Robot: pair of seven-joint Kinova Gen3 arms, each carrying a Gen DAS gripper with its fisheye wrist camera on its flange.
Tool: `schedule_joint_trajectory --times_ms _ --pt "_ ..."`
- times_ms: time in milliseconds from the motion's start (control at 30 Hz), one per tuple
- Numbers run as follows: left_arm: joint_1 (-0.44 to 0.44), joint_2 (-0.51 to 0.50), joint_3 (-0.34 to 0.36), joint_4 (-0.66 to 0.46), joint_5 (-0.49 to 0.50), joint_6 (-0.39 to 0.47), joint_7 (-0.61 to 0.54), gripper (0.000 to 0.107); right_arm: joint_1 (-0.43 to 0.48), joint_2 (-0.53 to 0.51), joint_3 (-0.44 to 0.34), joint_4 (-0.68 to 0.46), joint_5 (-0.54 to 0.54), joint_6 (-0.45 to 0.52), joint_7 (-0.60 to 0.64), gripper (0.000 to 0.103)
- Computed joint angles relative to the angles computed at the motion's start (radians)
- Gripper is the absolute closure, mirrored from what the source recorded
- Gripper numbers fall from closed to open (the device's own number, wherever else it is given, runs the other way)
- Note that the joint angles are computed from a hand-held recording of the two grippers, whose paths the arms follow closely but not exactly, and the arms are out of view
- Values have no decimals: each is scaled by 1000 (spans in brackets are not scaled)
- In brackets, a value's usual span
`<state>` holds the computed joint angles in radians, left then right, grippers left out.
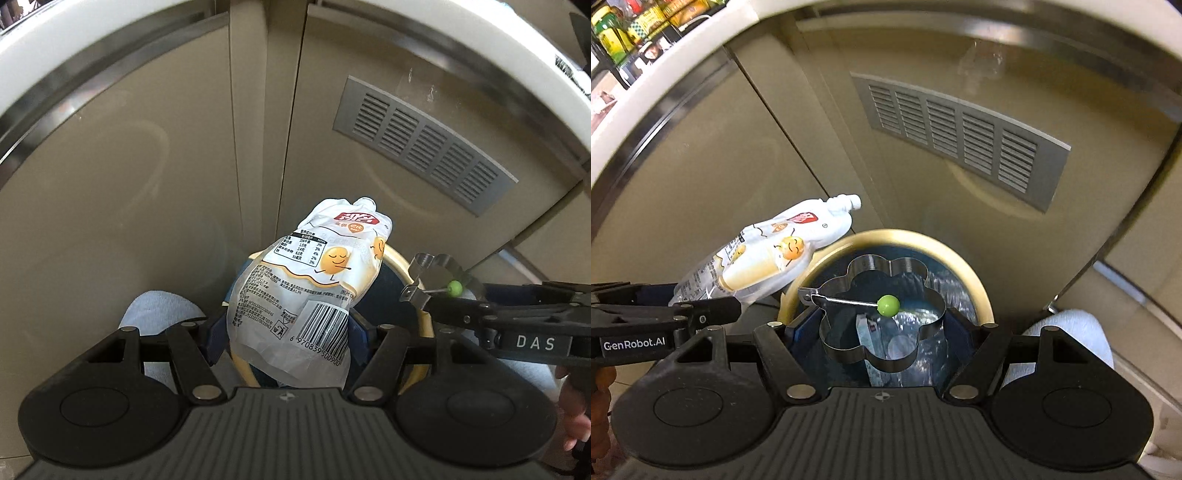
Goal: Collect trash
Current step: 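Lower the pouch and egg ring into the blue bin with both grippers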
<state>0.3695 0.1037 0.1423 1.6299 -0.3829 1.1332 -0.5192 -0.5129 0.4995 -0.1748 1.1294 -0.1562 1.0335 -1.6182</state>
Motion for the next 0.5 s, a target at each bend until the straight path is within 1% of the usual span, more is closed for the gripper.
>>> schedule_joint_trajectory --times_ms 100,200,333,500 --pt "-11 13 -4 -3 24 -4 -32 38 -8 18 4 -14 8 16 -4 29" --pt "-13 36 -9 -11 26 -7 -59 38 -13 44 7 -41 12 41 -9 29" --pt "-7 62 -17 -18 30 -13 -77 38 -26 79 11 -81 22 71 -14 29" --pt "-4 66 -26 -10 37 -10 -90 38 -46 112 19 -117 39 102 -24 29"
